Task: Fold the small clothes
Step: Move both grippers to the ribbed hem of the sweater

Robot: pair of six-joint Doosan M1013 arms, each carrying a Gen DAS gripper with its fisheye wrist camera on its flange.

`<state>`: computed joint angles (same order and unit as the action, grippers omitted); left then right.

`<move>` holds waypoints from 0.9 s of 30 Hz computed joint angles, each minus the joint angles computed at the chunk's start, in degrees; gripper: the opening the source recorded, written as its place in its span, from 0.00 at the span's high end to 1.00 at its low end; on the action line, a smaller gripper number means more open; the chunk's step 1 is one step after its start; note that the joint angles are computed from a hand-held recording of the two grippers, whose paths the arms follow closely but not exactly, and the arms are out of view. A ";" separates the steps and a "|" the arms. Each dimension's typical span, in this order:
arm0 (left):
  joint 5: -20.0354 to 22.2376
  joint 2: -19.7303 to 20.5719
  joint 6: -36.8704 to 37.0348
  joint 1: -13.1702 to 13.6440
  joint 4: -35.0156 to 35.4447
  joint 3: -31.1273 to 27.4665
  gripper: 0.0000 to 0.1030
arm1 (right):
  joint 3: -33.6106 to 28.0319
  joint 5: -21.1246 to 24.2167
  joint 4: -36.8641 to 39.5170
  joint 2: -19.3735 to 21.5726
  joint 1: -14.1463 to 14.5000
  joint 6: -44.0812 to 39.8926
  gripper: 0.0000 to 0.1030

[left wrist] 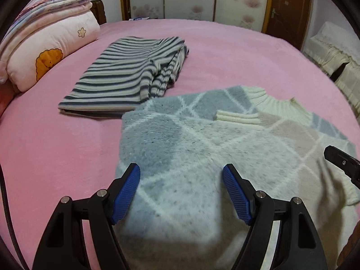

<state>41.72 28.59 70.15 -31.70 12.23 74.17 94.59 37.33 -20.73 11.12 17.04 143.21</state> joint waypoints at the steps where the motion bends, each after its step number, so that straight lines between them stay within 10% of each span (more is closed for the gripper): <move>1: 0.20 0.46 -0.19 0.06 0.10 -0.12 0.26 | -0.73 1.23 0.39 1.02 -0.18 -1.19 0.84; 7: -1.37 1.01 2.99 1.09 -3.54 0.27 0.19 | 2.33 2.30 -2.32 0.00 -2.24 2.19 1.00; 27: 4.37 -1.67 7.16 1.82 -10.22 -1.61 0.11 | 8.32 10.97 -4.33 -9.54 -1.63 10.40 0.94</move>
